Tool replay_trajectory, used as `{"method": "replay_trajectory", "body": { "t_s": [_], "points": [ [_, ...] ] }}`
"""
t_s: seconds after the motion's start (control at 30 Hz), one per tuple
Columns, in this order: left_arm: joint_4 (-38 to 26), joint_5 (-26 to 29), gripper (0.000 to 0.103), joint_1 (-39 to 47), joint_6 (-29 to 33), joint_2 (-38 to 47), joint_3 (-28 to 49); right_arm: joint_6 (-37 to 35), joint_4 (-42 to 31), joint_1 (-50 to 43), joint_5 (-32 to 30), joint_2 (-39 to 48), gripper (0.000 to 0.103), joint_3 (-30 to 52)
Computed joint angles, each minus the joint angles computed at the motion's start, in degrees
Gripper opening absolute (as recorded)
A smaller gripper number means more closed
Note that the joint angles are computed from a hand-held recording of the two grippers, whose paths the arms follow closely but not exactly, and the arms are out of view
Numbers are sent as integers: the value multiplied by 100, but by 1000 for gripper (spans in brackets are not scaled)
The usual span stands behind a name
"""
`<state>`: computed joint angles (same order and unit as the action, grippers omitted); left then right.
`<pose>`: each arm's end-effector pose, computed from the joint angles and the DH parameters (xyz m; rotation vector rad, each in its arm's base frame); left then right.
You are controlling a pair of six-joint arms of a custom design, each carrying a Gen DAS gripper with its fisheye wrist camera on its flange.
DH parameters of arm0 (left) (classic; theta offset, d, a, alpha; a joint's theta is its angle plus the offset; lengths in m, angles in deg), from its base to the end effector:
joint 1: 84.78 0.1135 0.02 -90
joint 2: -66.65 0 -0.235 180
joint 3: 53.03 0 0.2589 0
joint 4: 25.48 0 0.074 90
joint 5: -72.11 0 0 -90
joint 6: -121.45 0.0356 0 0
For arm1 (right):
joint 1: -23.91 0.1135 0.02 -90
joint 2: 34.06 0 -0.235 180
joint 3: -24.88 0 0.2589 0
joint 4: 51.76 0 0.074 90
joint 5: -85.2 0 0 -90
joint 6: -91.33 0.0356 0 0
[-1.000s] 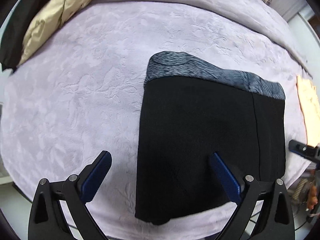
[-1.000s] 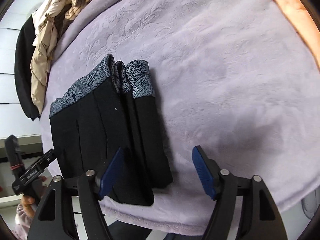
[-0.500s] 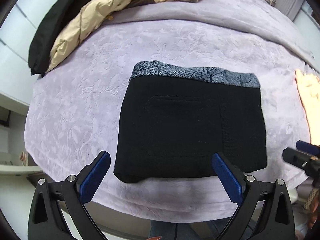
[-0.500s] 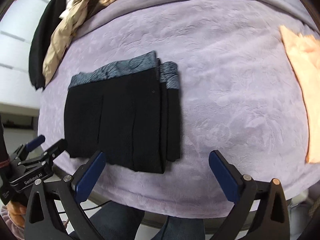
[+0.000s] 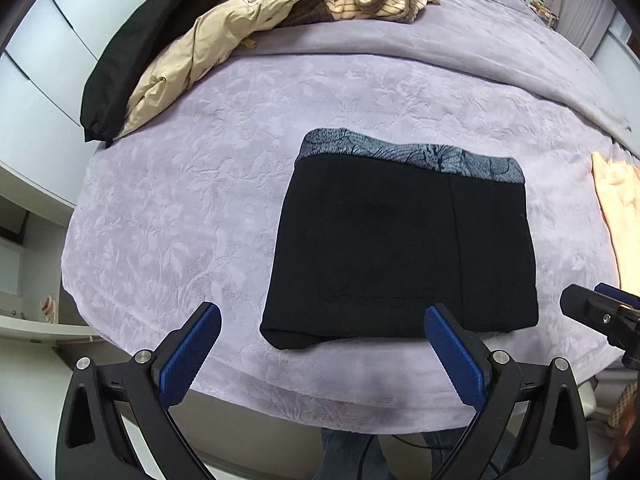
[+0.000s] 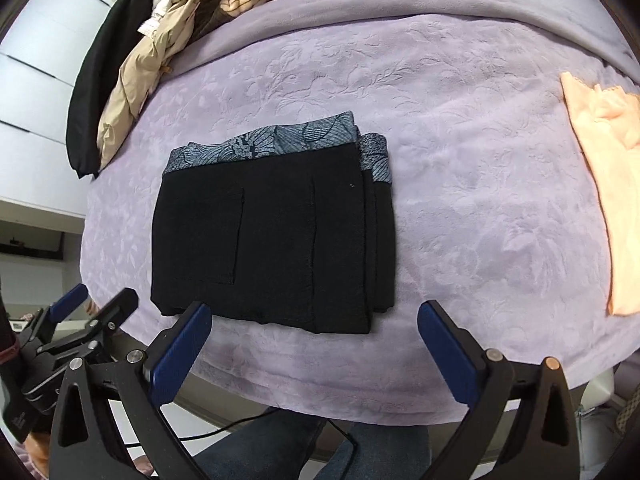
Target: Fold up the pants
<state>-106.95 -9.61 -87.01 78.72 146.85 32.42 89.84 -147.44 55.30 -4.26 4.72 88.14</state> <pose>0.2634 -0.0154 0.2627 1.2218 2.5905 -0.0589 0.0922 0.0558 0.2642 1.4079 2.5818 0.4145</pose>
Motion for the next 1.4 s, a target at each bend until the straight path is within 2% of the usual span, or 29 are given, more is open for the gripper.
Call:
{"method": "replay_trajectory", "body": {
  "t_s": [0.2,0.43,0.73,1.03,1.4],
  "points": [
    [-9,185,102,358,612,272,143,1056,148,802,403,643,103,259],
    [-15,187,102,433,752,671,398,1534,119,1145,564,1225,103,569],
    [-64,309,102,337,786,809,580,1313,-23,1121,557,1881,103,1018],
    [-54,255,102,256,676,926,663,1000,-77,943,521,2136,103,1209],
    [-31,249,102,268,692,893,606,969,-52,993,506,2241,103,1247]
  ]
}}
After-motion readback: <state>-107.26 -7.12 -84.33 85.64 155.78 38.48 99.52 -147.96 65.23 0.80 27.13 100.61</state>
